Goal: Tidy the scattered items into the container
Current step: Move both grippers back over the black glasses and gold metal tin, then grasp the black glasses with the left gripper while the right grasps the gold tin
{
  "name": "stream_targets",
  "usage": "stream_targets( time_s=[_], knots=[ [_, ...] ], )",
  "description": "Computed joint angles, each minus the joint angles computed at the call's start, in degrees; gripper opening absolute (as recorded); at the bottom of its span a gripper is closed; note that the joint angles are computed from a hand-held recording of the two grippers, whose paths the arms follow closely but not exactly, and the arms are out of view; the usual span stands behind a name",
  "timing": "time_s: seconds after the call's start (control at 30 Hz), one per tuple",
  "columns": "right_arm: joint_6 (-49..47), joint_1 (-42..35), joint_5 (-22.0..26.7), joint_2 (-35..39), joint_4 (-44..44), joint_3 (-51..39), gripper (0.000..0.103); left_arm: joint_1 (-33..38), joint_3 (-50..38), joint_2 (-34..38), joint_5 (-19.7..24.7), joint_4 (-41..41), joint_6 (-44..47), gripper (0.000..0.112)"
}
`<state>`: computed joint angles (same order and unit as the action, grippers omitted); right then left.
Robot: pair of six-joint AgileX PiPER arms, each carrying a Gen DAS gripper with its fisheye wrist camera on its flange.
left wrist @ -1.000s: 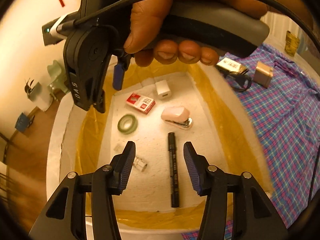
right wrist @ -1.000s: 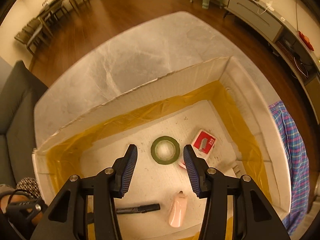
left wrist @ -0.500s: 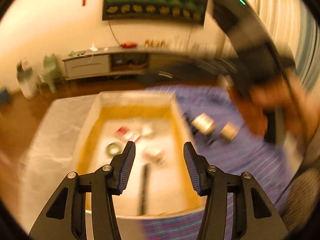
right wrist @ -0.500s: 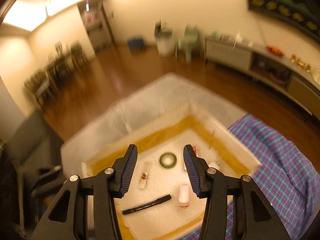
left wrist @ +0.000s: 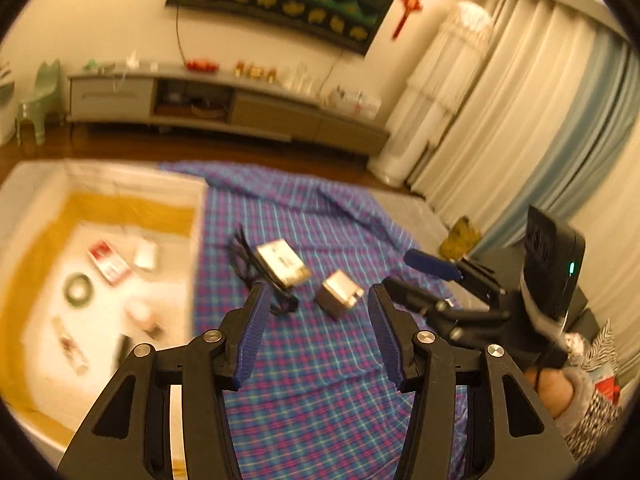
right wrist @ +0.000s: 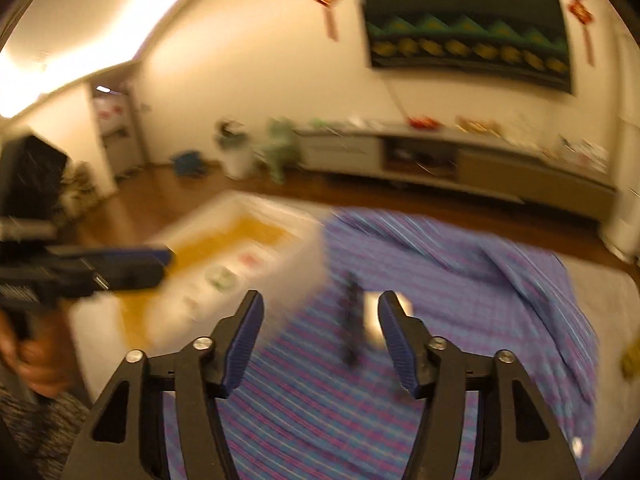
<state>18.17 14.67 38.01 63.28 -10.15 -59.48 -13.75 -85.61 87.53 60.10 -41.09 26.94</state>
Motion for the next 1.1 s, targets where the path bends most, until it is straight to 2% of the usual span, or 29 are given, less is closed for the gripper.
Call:
stream_targets(
  time_s=[0.17, 0.37, 0.47, 0.6, 0.7, 0.73, 0.8, 0.93, 1.1],
  knots=[
    [-5.80, -4.41, -1.22, 2.90, -1.09, 5.14, 0.078, -6.50, -4.42, 9.83, -5.39, 6.67, -12.95, 0.055],
    [-9.10, -8.12, -5.51, 7.00, -4.28, 9.46, 0.078, -12.67, -11.92, 21.00, -10.05, 17.06, -24.42, 0.057],
    [-8.90, -9.21, -7.10, 9.72, -6.06, 9.90, 0.078, -15.12, -14.81, 25.39, -11.96, 24.33, -29.04, 0.057],
    [-0.66, -7.72, -9.74, 15.92, -15.96, 10.04, 0.078, -16.29, -17.80, 30.65, -12.76, 28.92, -33.60, 0.057],
    [5.95, -4.58, -7.57, 19.75, -22.31, 9.26, 0.052, -16.25, -15.77, 30.82, -15.36, 29.09, -32.77, 0.055],
    [6.13, -3.85, -7.28, 19.96, -22.30, 9.11, 0.052, -16.15, -14.89, 30.34, -16.05, 29.04, -32.46, 0.049],
    [3.11, -3.39, -6.92, 19.53, -18.77, 8.74, 0.052, -16.44, -14.93, 30.03, -15.60, 31.20, -33.77, 0.030],
    [-6.09, -6.28, -7.26, 17.18, -7.68, 8.91, 0.052, -16.47, -14.55, 28.90, -15.29, 31.32, -34.13, 0.029],
    [-27.06, -16.99, -4.60, 12.98, 18.73, 8.98, 0.052, -16.50, -10.58, 24.62, -16.26, 28.44, -31.85, 0.028]
  ],
)
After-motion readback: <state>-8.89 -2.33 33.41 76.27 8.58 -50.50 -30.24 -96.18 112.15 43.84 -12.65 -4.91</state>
